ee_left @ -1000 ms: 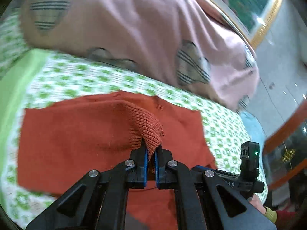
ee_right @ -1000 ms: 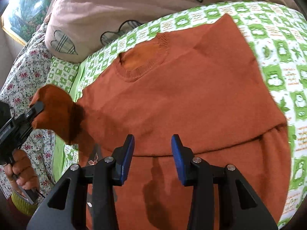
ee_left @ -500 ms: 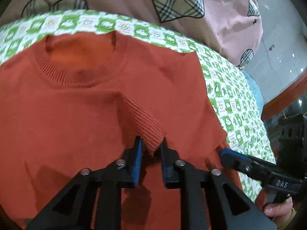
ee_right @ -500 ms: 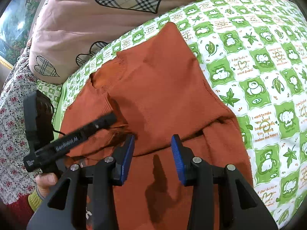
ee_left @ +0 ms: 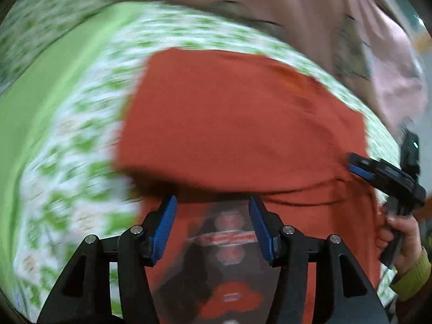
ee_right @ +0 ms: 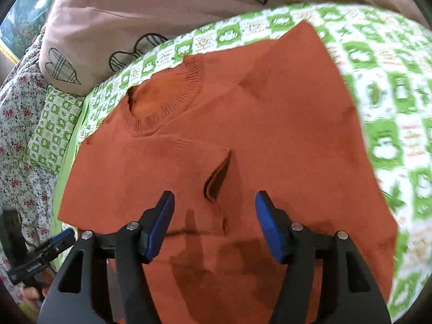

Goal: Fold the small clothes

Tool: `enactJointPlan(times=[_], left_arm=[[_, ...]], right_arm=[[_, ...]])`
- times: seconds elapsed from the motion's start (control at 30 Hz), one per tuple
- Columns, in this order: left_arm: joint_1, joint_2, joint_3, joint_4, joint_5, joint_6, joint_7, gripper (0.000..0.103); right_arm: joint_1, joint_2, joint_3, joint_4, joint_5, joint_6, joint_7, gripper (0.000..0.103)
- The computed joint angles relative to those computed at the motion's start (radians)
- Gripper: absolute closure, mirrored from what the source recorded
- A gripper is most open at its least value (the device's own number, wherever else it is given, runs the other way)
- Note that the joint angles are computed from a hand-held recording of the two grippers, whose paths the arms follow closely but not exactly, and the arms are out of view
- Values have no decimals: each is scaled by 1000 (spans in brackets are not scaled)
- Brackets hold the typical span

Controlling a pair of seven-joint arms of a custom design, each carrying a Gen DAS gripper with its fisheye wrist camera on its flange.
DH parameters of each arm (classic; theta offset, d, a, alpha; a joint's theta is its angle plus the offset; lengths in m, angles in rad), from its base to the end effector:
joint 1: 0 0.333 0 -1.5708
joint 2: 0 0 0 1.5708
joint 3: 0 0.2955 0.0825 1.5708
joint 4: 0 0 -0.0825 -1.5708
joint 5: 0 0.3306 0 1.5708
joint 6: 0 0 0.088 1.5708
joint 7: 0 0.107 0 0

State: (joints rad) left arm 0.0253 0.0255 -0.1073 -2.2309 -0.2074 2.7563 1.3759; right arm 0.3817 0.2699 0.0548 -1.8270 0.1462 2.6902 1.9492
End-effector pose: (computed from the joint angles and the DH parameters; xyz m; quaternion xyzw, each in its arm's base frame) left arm 0.5250 -0.0343 0.4285 -0.7745 0.5794 -0.2341 0.0982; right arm 0.5635 0.2542 0.4615 -0.6545 0.6954 -0.0551 0.2916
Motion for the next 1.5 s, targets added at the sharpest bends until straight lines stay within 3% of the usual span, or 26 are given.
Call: enactJointPlan(times=[0.07, 0.1, 0.13, 0.17, 0.23, 0.3, 0.37, 0.43, 0.5, 0.6, 0.8, 0.9, 1.0, 1.07, 1.2, 1.3, 1.37, 1.4, 1.43, 1.5], left_arm=[[18, -3, 22, -21, 48, -2, -56, 43], [25, 4, 27, -24, 71, 0, -74, 43], [31, 22, 33, -14, 111, -6, -100, 43], [37, 36, 31, -5, 113, -5, -97, 43], [43, 74, 21, 27, 107, 4, -86, 43], [38, 120, 19, 74, 159, 16, -121, 43], [11, 171, 47, 139, 300, 0, -238, 44], [0, 201, 65, 177, 386, -13, -317, 54], [0, 213, 70, 190, 436, -20, -378, 55], [-3, 204, 75, 171, 503, -11, -458, 64], [60, 119, 44, 40, 430, 107, -471, 68], [113, 109, -2, 5, 238, 136, -367, 68], [145, 96, -35, -21, 62, 151, -254, 68], [127, 100, -17, -11, 87, 138, -252, 67], [117, 110, -6, 7, 94, 109, -228, 66], [119, 120, -9, 26, 79, 91, -187, 65], [113, 119, -5, 26, 94, 85, -178, 65], [113, 111, -4, 16, 96, 87, -171, 65], [109, 110, -2, 13, 104, 88, -171, 65], [102, 110, 2, 9, 118, 93, -180, 65]], right_arm=[[-9, 41, 12, 45, 21, -17, -29, 40], [-5, 55, 11, 64, 17, -30, -37, 48], [-3, 69, 13, 85, 15, -46, -49, 83], [-6, 84, 20, 113, 23, -73, -73, 100], [10, 100, 9, 162, -1, -126, -71, 98], [1, 70, 22, 148, 26, -97, -109, 98], [-7, 19, 28, 115, 55, -48, -131, 99], [-11, -43, 27, 57, 76, 30, -144, 99], [-1, -102, 1, 0, 30, 90, -93, 99], [-14, -137, -27, -48, -42, 72, -20, 99], [-50, -147, -14, -114, -71, 10, 24, 99], [-58, -136, 4, -110, -22, 6, -13, 99], [-44, -116, -6, -89, -73, -23, 13, 99], [-26, -96, -31, -59, -171, -98, 91, 99], [-32, -79, -25, -44, -172, -160, 104, 99], [4, -84, -46, 4, -307, -239, 210, 93], [17, -96, -43, 17, -381, -223, 252, 90], [16, -91, -31, 34, -376, -187, 242, 78], [10, -75, -15, 58, -339, -160, 208, 56], [-20, 20, 61, 182, -140, -117, 12, 36]])
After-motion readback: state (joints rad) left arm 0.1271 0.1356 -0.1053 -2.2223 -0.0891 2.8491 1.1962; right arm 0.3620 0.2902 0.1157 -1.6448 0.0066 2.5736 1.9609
